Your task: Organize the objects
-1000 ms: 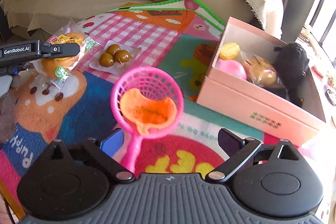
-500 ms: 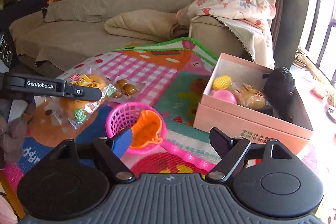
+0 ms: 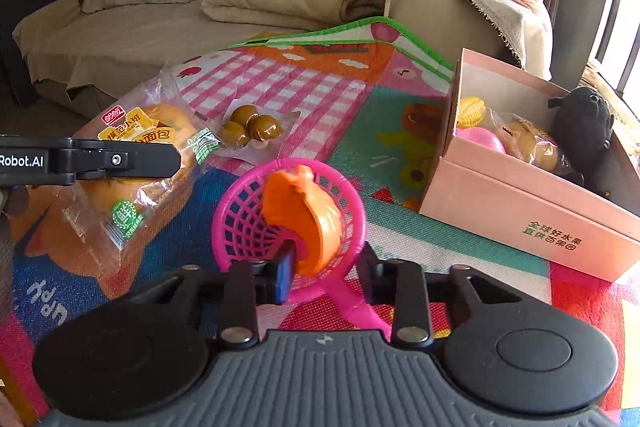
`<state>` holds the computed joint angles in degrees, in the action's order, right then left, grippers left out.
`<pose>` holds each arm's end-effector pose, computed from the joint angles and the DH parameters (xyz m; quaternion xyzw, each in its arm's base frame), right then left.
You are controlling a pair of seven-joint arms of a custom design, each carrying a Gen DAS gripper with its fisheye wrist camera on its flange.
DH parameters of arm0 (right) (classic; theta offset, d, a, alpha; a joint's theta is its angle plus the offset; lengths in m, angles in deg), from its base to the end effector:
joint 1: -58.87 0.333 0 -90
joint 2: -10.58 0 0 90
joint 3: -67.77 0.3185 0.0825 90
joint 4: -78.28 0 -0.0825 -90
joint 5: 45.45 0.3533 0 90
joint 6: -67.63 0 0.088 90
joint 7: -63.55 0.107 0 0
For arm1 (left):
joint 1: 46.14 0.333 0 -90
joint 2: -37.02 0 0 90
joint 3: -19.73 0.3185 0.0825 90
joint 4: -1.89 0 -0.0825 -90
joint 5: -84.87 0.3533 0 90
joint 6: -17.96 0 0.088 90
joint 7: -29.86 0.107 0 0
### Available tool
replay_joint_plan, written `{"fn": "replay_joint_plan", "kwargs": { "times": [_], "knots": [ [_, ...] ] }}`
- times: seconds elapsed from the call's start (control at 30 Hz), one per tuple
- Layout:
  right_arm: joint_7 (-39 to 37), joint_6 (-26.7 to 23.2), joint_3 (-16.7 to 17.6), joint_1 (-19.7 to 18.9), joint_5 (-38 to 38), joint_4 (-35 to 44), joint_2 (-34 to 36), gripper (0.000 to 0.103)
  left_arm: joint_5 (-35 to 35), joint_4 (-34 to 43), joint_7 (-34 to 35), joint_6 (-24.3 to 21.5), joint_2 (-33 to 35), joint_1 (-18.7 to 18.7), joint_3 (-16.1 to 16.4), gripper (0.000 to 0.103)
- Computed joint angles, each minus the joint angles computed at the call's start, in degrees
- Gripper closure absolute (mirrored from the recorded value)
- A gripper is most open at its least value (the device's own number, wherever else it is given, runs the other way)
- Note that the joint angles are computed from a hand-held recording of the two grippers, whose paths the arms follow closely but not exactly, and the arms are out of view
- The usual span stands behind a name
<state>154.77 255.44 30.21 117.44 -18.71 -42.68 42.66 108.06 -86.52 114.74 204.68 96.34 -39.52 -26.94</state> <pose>0.5676 0.2101 0.3149 -0.6723 0.6340 -0.2793 0.2609 0.6476 -0.3378 0.3045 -0.4777 0.7177 -0.5058 0.0321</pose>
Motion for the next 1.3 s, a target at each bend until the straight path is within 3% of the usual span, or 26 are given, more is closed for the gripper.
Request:
{"fn": "replay_joint_plan", "kwargs": {
  "times": [0.07, 0.17, 0.27, 0.33, 0.5, 0.67, 0.7, 0.77, 0.83, 0.9, 1.0, 1.1, 1.17, 1.3],
  "knots": [
    [0.24, 0.84, -2.41, 2.6, 0.87, -1.4, -0.31, 0.087, 0.19, -0.67, -0.05, 0.4, -0.39, 0.2, -0.06, 0.059],
    [-1.83, 2.61, -3.85, 4.73, 2.52, -3.42, -1.52, 0.087, 0.82, -1.88, -0.4, 1.15, -1.19, 0.44, 0.01, 0.059],
    [-3.66, 3.25, -9.27, 10.92, 6.11, -4.23, 0.94, 0.086, 1.37, -2.99, -1.41, 1.77, -2.3, 0.36, 0.68, 0.059],
    [-5.03, 3.95, -10.57, 12.85, 7.89, -4.56, 1.78, 0.084, 1.8, -3.76, -2.31, 2.36, -3.05, 0.32, 1.28, 0.059],
    [-8.16, 9.77, -3.14, 7.32, 8.68, -5.88, -2.16, 0.064, 2.87, -4.06, -4.39, 2.39, -3.31, 0.52, 1.87, 0.059],
    [-9.93, 12.97, -1.5, 6.85, 13.76, -4.78, -2.18, 0.057, 3.34, -3.4, -4.52, 1.31, -2.13, 1.26, 0.86, 0.059],
    [-10.11, 15.13, 0.61, 5.25, 12.9, -5.52, -3.35, 0.056, 3.39, -3.41, -4.28, 1.2, -1.86, 1.54, 0.47, 0.059],
    [-9.33, 18.03, 7.57, -1.36, 6.48, -7.72, -6.96, 0.045, 3.43, -3.29, -3.68, 0.86, -1.21, 2.14, -0.38, 0.059],
    [-8.95, 18.62, 13.0, -6.66, 1.1, -8.74, -8.71, 0.041, 3.31, -2.86, -2.94, 0.48, -0.29, 2.49, -1.19, 0.059],
    [-9.61, 16.92, 16.18, -9.81, -0.85, -7.79, -8.48, 0.041, 2.88, -2.38, -2.28, -0.04, 0.51, 2.61, -1.73, 0.059],
    [-11.59, 12.63, 16.83, -10.8, 2.47, -3.91, -5.64, 0.041, 1.99, -2.27, -1.29, -0.69, 0.92, 2.77, -2.12, 0.059],
    [-10.77, 7.41, 20.89, -16.06, 3.97, -0.57, -4.2, 0.043, 1.07, -2.62, -0.75, -0.43, 0.67, 2.83, -1.89, 0.059],
    [-10.7, 6.02, 22.43, -17.75, 5.51, 0.18, -3.91, 0.057, 0.64, -2.8, -0.85, -0.06, 0.43, 2.8, -1.55, 0.059],
    [-12.09, 7.57, 24.33, -18.82, 6.48, -1.64, -5.36, 0.072, 0.26, -2.43, -1.12, -0.33, 0.46, 2.56, -1.23, 0.059]
  ]
}}
